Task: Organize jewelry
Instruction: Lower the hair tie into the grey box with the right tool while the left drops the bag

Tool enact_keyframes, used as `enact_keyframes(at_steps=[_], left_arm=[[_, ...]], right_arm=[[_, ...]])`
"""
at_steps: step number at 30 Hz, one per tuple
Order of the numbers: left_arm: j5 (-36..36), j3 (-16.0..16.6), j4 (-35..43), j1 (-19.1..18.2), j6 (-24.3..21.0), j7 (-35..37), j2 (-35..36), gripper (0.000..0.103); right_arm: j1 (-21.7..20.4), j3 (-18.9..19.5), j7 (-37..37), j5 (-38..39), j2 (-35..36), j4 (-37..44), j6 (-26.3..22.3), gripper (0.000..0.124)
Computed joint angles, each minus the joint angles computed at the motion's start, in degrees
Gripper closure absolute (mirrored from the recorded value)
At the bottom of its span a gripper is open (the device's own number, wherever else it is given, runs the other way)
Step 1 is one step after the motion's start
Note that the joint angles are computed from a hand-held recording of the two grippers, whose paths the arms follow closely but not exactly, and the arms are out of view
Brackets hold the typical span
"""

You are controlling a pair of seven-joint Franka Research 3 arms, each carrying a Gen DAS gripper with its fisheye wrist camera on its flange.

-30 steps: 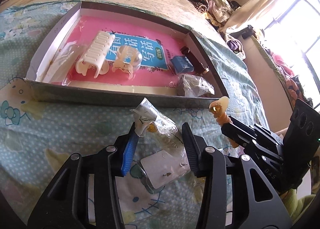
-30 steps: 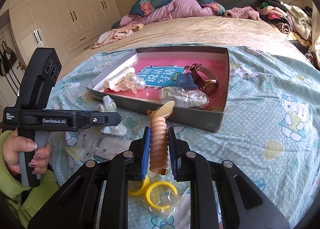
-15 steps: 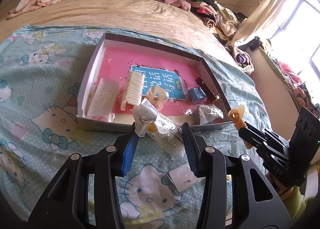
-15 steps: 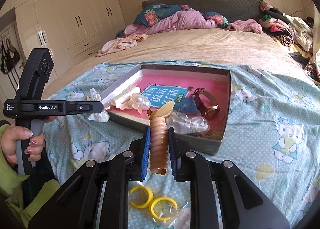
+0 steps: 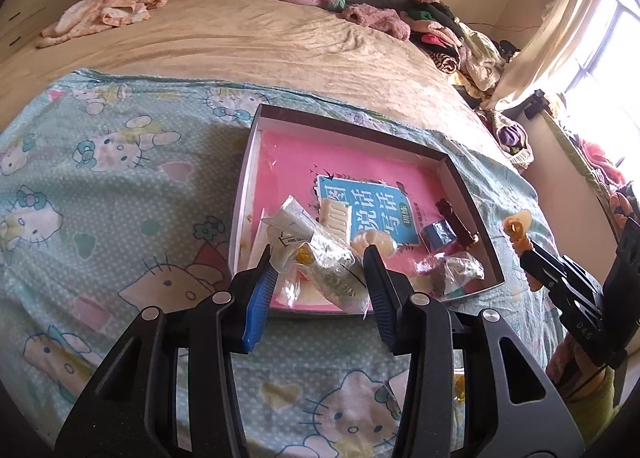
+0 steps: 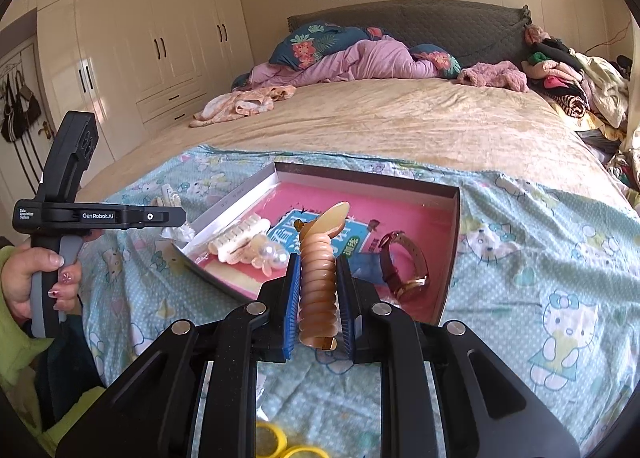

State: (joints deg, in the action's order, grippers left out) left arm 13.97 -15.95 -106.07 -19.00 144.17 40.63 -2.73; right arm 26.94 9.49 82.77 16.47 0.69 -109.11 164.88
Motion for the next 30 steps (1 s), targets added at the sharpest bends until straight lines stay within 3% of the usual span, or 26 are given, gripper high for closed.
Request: enact_keyframes(at_steps=[20,30], left_arm=[[0.27,0.93,10.01,0.16,-6.95,4.80,8.46,0.067],[-0.08,1.21,10.70,0.16,-7.44,5.72,9.86,0.067]], right_arm=[[-0.32,-1.33,2.11,-5.38,6.91,8.99,-3.56,0.107],[0.03,-1.66,2.46,-5.80,10.45,12.73,-6.50,0.107]])
